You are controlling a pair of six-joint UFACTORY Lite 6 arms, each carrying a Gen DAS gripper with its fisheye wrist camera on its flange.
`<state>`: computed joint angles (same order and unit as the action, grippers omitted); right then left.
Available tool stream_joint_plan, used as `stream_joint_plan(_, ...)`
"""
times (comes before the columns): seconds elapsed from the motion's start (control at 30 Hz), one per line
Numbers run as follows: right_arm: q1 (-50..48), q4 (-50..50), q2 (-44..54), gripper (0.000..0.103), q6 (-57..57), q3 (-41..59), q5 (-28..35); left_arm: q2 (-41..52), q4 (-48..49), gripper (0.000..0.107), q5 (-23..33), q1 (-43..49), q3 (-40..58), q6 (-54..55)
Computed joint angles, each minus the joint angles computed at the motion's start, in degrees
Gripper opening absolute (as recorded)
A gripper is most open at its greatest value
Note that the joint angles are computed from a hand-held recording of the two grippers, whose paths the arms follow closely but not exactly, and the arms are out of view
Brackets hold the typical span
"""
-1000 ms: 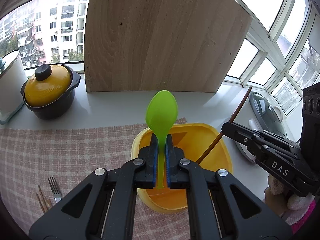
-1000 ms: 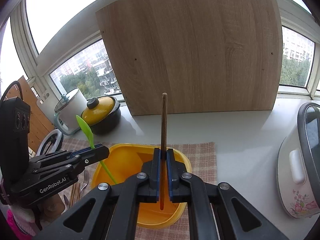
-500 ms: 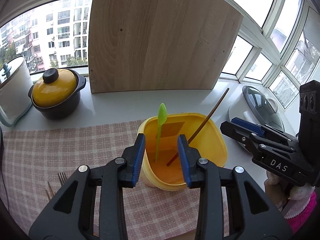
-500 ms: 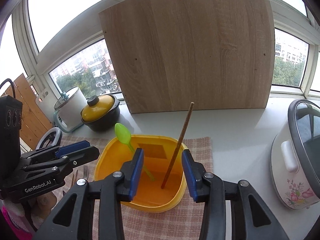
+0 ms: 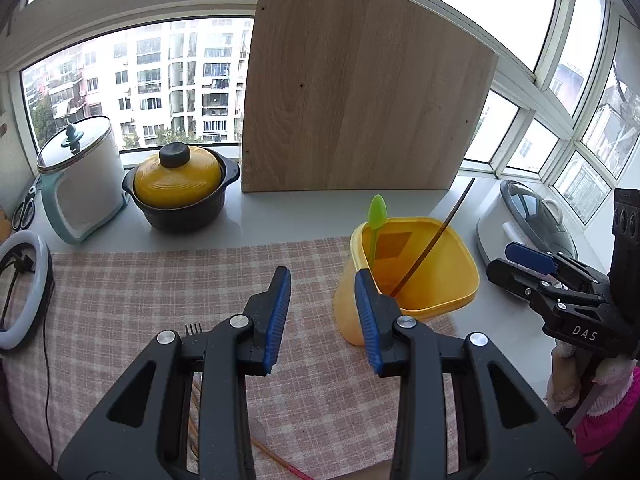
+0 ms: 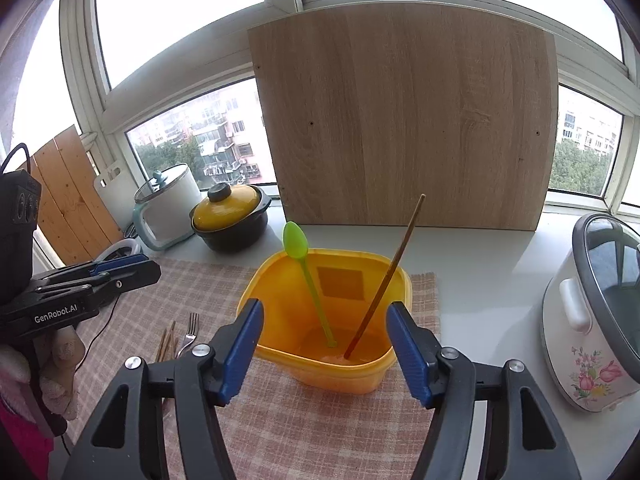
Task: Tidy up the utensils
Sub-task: 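Move both tools back to the utensil pile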
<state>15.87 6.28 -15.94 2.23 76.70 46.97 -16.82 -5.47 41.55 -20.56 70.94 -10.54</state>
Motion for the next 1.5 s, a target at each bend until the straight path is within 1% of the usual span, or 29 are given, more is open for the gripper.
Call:
stream_joint_plan(0.07, 2.0, -0.7, -1.8, 0.076, 1.6, -1.4, -0.9, -3.6, -2.9, 0.033, 0.5, 3.9, -2.8, 3.8)
stream_joint_plan(0.1, 3.1, -1.3, -2.7, 0.078, 2.6, -2.3, -1.4, -5.6, -4.4, 0.033, 1.2, 6.5, -4.2, 6.3)
stream_joint_plan(0.17, 5.8, -3.3, -3.8, 0.087, 5.2, -3.6, -2.6, -8.7, -6.2, 0.033, 2.9, 10.8, -6.4, 9.9)
stream_joint_plan(0.27, 10.1, -6.7, -4.4, 0.088, 8.2, -4.6, -3.3, -12.5, -10.7, 0.033, 6.2, 18.8, -9.7, 17.7)
stream_joint_plan(0.33, 12.9, -8.5, -4.2, 0.089, 10.1, -5.1, -3.2, -14.6, -15.0, 0.033, 9.0, 25.7, -11.9, 24.2)
stream_joint_plan(0.53, 18.9, -8.0, -0.5, 0.088, 11.2, -4.4, -3.4, -17.4, -24.7, 0.033, 16.8, 45.5, -17.9, 40.9)
stream_joint_plan(0.63, 22.9, -9.1, 2.8, 0.088, 12.5, -3.1, -3.3, -17.9, -26.7, 0.033, 19.4, 52.0, -21.2, 46.4)
stream_joint_plan(0.73, 26.1, -9.0, 7.2, 0.083, 12.6, -0.9, -2.9, -17.9, -28.4, 0.033, 22.0, 56.9, -23.8, 50.7)
stream_joint_plan(0.9, 28.2, -4.6, 14.2, 0.075, 9.5, 2.1, -2.6, -19.4, -29.1, 0.033, 24.6, 59.5, -28.4, 53.8)
stream_joint_plan(0.97, 28.1, -1.4, 17.8, 0.066, 7.5, 4.3, -1.9, -19.3, -29.6, 0.032, 25.7, 59.2, -30.0, 54.0)
stream_joint_plan(1.0, 28.1, 0.3, 19.9, 0.063, 6.4, 5.4, -1.5, -19.4, -29.7, 0.026, 26.2, 59.1, -30.8, 53.9)
stream_joint_plan(1.07, 28.0, 3.1, 23.0, 0.057, 4.1, 7.0, -1.2, -19.6, -29.6, 0.022, 26.8, 58.3, -32.3, 53.4)
stream_joint_plan(1.13, 27.6, 5.7, 26.6, 0.052, 2.2, 9.0, -0.5, -20.0, -29.7, 0.019, 27.1, 57.6, -33.8, 53.2)
stream_joint_plan(1.17, 27.3, 7.2, 28.1, 0.047, 1.1, 9.7, -0.1, -20.0, -29.7, 0.015, 27.4, 57.2, -34.5, 53.1)
stream_joint_plan(1.23, 26.7, 10.1, 31.2, 0.042, -1.1, 11.0, 0.8, -19.9, -29.6, 0.014, 27.6, 56.3, -36.0, 52.5)
stream_joint_plan(1.5, 27.3, 16.2, 38.9, 0.033, -6.3, 14.3, 3.1, -17.7, -29.7, 0.014, 25.4, 53.1, -39.8, 50.5)
